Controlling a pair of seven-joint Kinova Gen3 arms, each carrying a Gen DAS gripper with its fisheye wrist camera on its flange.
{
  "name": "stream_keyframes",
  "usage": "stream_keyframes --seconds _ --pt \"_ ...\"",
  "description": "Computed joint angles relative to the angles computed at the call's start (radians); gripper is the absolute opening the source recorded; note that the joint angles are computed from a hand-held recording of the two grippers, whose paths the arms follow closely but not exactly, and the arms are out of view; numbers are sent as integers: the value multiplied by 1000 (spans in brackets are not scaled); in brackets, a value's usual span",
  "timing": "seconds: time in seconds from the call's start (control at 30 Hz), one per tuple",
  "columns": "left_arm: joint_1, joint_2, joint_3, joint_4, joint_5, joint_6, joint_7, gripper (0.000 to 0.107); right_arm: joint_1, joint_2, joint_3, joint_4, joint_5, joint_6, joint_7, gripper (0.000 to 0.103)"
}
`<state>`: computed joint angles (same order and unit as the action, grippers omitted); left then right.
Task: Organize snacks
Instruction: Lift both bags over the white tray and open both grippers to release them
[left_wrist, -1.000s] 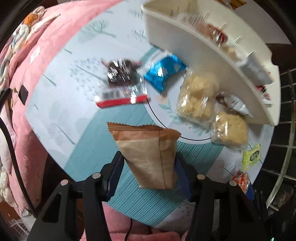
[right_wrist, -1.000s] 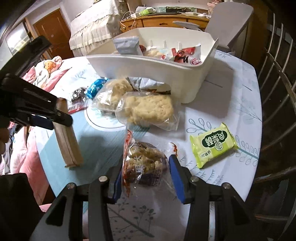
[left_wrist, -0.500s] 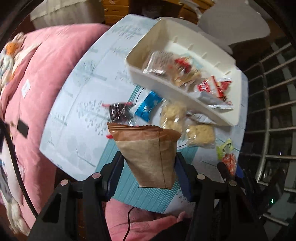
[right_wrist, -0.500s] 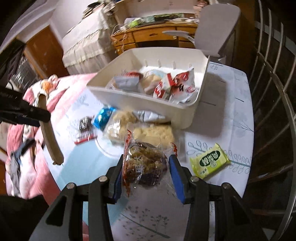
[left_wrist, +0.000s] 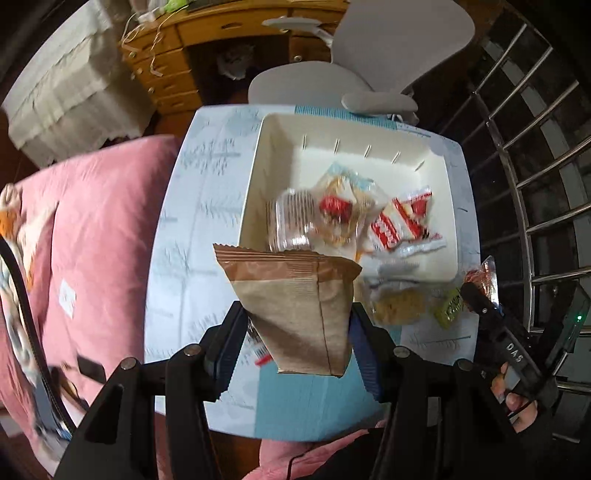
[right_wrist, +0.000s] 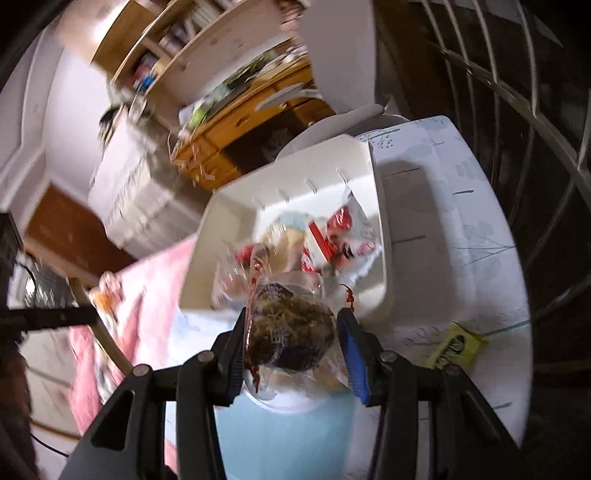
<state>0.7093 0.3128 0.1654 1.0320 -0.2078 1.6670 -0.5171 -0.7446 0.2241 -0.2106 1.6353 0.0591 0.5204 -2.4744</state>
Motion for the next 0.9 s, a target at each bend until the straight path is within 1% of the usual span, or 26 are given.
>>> stream_keyframes --seconds 0.07,0.17,0.27,0.43,0.5,0.57,0.6,0.63,0.67,0.7,0.77,0.9 --pt "-28 4 -3 -5 4 -8 -51 54 -24 12 26 -11 25 -10 -63 46" --pt "-72 9 -13 -2 15 -38 -124 54 -78 43 67 -52 102 15 -167 46" --pt "-101 20 -22 9 7 -72 -190 54 -103 73 86 -78 145 20 -239 46" --pt "-175 39 -24 58 80 -169 -298 53 -147 126 120 -133 201 61 -348 46" --pt "-188 53 -26 61 90 -192 -335 52 -161 145 129 -157 222 89 -378 46" --pt "-194 62 -30 71 95 -222 -356 52 -170 154 135 -165 240 93 -407 48" --pt "-202 61 -30 80 106 -243 -370 54 -174 158 138 -169 249 98 -418 48" --pt "-212 64 -29 85 121 -262 -386 57 -181 161 142 -174 260 109 -429 48" --pt "-213 65 -31 88 123 -272 -392 69 -188 165 147 -182 273 124 -443 54" --pt "-209 67 -33 89 118 -281 -396 74 -194 167 152 -186 284 136 -460 61" --pt "-202 69 -36 88 108 -290 -405 74 -208 163 163 -178 313 140 -508 63" --pt "-196 74 -36 85 113 -290 -415 74 -204 152 156 -163 342 150 -554 63"
